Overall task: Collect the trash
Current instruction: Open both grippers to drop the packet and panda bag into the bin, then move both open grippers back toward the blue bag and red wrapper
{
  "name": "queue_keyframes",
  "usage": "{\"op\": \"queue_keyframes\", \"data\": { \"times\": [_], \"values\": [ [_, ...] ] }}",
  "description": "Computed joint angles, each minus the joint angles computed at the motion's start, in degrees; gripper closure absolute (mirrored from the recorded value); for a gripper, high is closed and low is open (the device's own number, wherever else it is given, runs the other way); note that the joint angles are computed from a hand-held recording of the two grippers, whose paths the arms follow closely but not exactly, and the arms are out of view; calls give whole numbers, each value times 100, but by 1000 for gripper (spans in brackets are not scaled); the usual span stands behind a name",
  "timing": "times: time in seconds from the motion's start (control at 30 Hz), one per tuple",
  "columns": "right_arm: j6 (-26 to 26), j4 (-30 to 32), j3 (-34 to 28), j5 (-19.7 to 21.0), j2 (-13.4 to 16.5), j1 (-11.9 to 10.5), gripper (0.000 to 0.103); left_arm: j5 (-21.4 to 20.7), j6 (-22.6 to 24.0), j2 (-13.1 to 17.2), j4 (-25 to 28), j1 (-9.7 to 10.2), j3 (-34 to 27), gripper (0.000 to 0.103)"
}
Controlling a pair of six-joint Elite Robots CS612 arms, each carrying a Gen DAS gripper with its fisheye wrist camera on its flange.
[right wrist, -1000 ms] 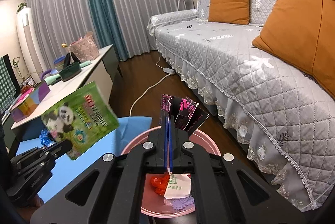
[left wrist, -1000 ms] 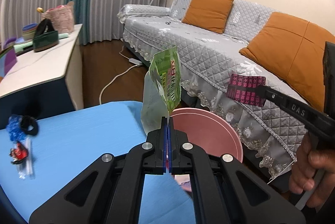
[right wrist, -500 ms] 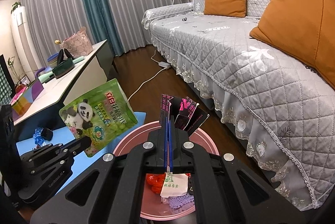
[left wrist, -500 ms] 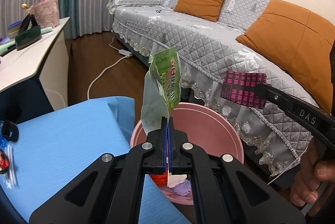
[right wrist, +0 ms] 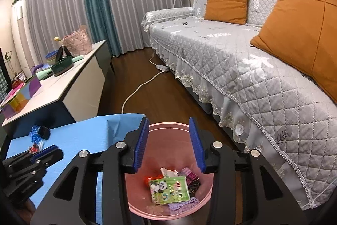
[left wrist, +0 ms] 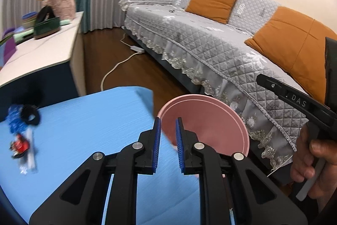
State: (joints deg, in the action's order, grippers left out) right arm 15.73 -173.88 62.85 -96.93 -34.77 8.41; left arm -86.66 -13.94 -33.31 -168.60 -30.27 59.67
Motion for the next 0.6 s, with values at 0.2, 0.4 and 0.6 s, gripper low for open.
{"op": "queue_keyframes", "data": {
  "times": [0.2,0.4,0.6],
  "values": [
    [-40,-453,40,-127,-5,142,51,253,-50,-369,-408,56,673,84],
    [-248,-749,13,-350,26,284,49,566,-6,-694,-964,124,1332,59],
    [-323,-477,-5,-83,8,338,49,1234,-300,-863,-1475,172,1812,44]
  ]
}}
